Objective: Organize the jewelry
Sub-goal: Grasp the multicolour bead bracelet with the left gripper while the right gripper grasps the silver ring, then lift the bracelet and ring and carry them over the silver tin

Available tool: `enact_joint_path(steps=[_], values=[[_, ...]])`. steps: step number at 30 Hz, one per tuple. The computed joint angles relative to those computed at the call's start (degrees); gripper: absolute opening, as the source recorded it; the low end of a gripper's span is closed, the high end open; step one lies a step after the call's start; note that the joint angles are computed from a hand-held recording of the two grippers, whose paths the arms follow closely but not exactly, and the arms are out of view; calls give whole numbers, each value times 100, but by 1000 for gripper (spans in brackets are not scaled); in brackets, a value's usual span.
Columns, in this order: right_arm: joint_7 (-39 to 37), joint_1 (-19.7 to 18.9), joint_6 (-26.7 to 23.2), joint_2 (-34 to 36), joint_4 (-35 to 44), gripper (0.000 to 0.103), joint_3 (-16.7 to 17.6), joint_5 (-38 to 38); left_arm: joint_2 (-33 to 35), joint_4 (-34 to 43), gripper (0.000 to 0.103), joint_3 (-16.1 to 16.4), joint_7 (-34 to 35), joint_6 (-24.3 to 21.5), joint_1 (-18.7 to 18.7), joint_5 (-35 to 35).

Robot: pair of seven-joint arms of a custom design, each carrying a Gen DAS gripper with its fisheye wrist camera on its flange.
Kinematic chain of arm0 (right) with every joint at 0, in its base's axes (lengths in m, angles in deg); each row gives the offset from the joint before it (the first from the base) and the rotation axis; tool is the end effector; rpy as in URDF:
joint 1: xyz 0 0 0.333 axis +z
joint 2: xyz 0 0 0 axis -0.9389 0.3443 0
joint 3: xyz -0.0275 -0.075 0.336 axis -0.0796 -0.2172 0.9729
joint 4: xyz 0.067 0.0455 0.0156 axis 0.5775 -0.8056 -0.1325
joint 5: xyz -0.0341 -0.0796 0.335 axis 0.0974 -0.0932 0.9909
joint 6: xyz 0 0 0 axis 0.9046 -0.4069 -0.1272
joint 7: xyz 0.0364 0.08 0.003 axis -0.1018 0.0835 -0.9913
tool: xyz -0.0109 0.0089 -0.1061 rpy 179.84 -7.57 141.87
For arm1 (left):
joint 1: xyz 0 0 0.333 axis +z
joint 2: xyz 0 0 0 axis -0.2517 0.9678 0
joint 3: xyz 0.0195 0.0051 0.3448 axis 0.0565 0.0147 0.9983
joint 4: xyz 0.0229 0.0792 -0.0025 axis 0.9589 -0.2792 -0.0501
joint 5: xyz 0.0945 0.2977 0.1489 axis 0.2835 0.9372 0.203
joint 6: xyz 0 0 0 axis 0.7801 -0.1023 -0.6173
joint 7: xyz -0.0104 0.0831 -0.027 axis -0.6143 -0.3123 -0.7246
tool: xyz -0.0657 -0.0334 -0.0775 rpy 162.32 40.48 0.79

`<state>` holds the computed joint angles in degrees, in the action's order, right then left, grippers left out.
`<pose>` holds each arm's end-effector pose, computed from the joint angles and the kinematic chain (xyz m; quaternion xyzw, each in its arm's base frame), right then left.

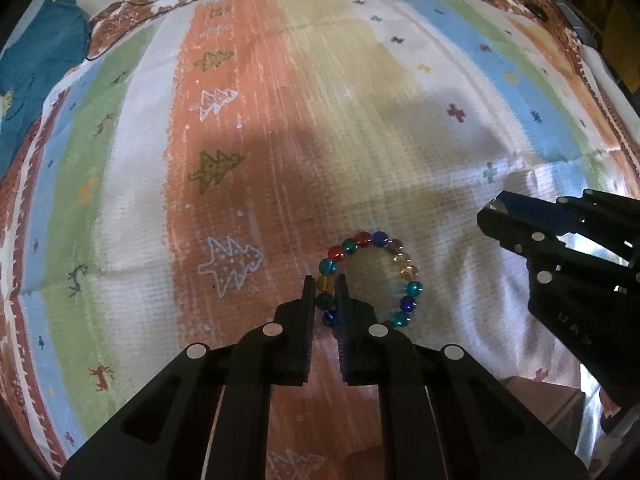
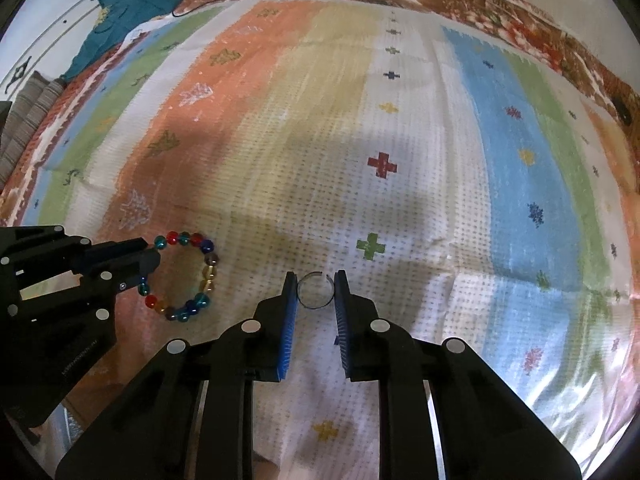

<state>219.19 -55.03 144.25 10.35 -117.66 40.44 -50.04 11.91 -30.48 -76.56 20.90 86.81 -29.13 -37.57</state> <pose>0.4646 0.1753 0.4673 -0.5767 0.7948 -0.1447 0.1216 0.5282 -0.3093 0.4641 -0.3876 0.9083 -0.1494 0.0501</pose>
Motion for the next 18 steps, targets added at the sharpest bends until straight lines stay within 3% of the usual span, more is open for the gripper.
enact_joint_path(steps=[12,18], values=[[224,67,-665,-423,7,19,236,-283,-500,-283,9,-32,228,123,-39,-391],[426,-27,-637,-815,-205,19,351,-209,-611,-381,9,0,217,129,-74,-454]])
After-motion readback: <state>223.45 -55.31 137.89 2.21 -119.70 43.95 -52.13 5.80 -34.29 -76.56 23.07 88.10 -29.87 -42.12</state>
